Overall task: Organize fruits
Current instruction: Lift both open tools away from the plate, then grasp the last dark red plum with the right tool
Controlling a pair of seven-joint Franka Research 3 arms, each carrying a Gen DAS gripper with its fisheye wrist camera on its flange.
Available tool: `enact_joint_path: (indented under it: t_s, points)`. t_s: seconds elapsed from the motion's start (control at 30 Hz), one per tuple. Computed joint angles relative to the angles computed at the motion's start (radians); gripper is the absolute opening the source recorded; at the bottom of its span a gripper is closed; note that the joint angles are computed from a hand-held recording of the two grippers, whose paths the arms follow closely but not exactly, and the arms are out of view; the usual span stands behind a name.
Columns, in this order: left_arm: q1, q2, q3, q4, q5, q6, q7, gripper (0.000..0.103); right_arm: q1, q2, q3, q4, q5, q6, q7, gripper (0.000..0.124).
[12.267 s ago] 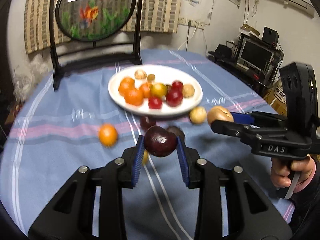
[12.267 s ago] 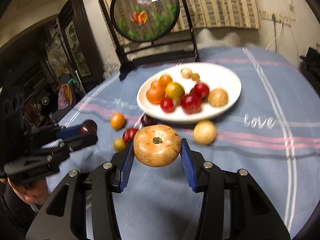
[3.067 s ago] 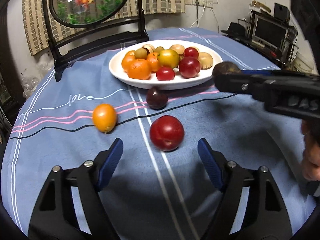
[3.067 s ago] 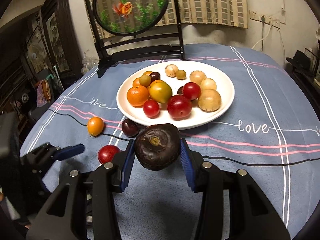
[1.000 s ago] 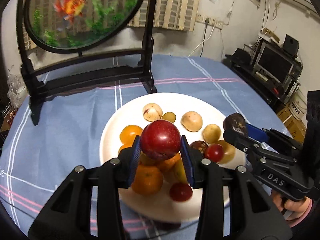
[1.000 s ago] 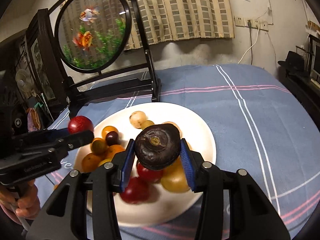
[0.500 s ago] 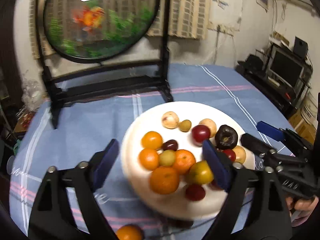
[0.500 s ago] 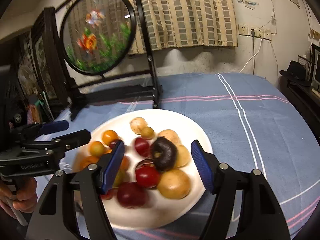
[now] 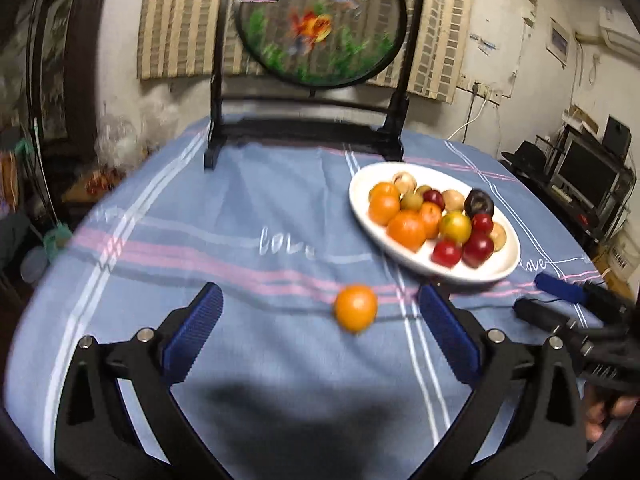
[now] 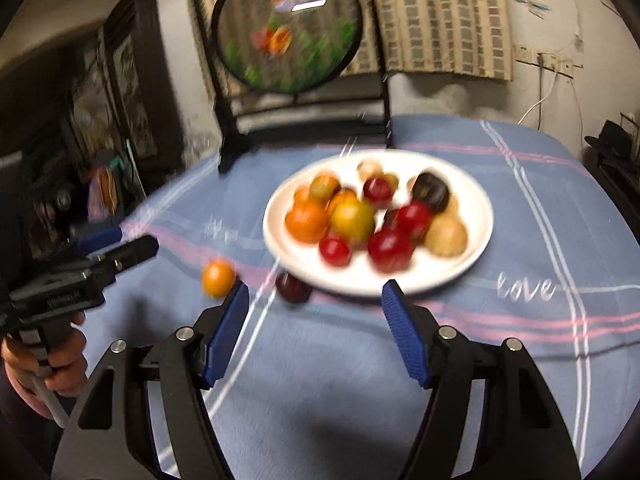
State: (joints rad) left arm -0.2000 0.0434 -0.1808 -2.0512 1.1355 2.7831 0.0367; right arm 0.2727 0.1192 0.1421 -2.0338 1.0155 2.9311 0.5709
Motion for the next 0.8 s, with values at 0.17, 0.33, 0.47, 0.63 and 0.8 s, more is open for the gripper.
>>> enact_joint_path:
  t_s: [0.17, 0.33, 0.47, 0.63, 0.8]
  points:
    - [0.012, -0.018, 0.01, -0.021, -0.032, -0.011, -0.046, 0.1, 0.046, 0.063, -0.015, 0.024, -0.213, 0.05, 0.2, 0.07]
    - [0.038, -0.066, 0.005, -0.057, -0.001, 0.012, -0.124, 0.1, 0.063, 0.152, -0.04, 0.118, -0.407, -0.002, 0.443, 0.064]
    - [0.055, -0.082, -0.006, -0.067, 0.017, 0.024, -0.15, 0.1, 0.062, 0.202, -0.043, 0.176, -0.505, -0.039, 0.58, 0.063]
    - [0.066, -0.088, -0.014, -0.073, 0.01, 0.045, -0.148, 0.1, 0.082, 0.235, -0.066, 0.214, -0.616, -0.052, 0.708, 0.058]
    - [0.066, -0.082, -0.02, -0.069, -0.001, 0.033, -0.132, 0.1, 0.08, 0.252, -0.065, 0.235, -0.67, -0.056, 0.775, 0.048]
